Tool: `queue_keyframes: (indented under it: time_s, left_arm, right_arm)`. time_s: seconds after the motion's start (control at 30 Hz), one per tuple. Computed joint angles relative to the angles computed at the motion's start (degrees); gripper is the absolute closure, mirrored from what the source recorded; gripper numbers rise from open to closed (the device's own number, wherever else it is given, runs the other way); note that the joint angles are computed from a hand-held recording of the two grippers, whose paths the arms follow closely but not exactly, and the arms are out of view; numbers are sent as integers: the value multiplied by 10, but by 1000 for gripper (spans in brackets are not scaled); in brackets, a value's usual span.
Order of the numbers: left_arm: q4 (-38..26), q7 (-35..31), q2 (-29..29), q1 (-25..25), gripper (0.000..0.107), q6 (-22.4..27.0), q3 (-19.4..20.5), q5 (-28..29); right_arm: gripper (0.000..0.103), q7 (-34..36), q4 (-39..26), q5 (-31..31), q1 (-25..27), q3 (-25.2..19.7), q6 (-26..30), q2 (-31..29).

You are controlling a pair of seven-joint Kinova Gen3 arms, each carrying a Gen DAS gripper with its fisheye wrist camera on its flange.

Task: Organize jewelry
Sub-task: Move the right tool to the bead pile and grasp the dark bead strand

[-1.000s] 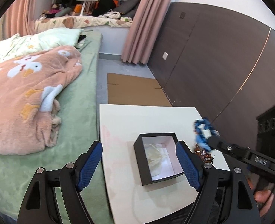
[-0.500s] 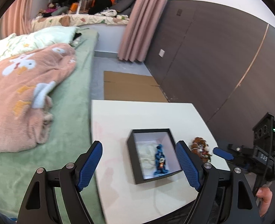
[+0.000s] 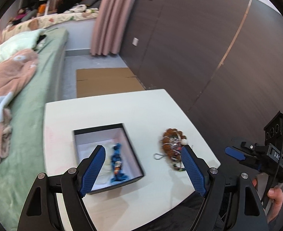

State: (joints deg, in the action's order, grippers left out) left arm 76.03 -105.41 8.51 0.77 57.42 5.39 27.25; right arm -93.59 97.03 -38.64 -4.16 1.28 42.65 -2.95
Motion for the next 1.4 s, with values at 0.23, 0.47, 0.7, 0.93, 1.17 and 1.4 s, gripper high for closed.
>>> queue_keyframes:
  time_s: [0.23,0.47,0.7,0.93,1.17,1.4]
  left_arm:
    - [-25,1,30,29,41,15,19,-17]
    - [-43,-1,56,60,55,31,29,-57]
    - [-48,11,71,74,64,32,29,-75]
    - [-49,26,72,69,64,37,25,-83]
    - [-52,34,68,63,64,37,23,-88]
    - [-52,31,67,59,64,37,25,-83]
  right_arm:
    - [13,26,18,-18,16,17,8,-1]
    - [22,75,38,-48,32,26,16,2]
    - [37,103,33,-40,45,18,37,30]
    - [47,78,-14,35,33,-15,50,73]
    - [51,53,-53,104,17,-35,63,110]
    - [86,107,-69,68,46,-58,90,134]
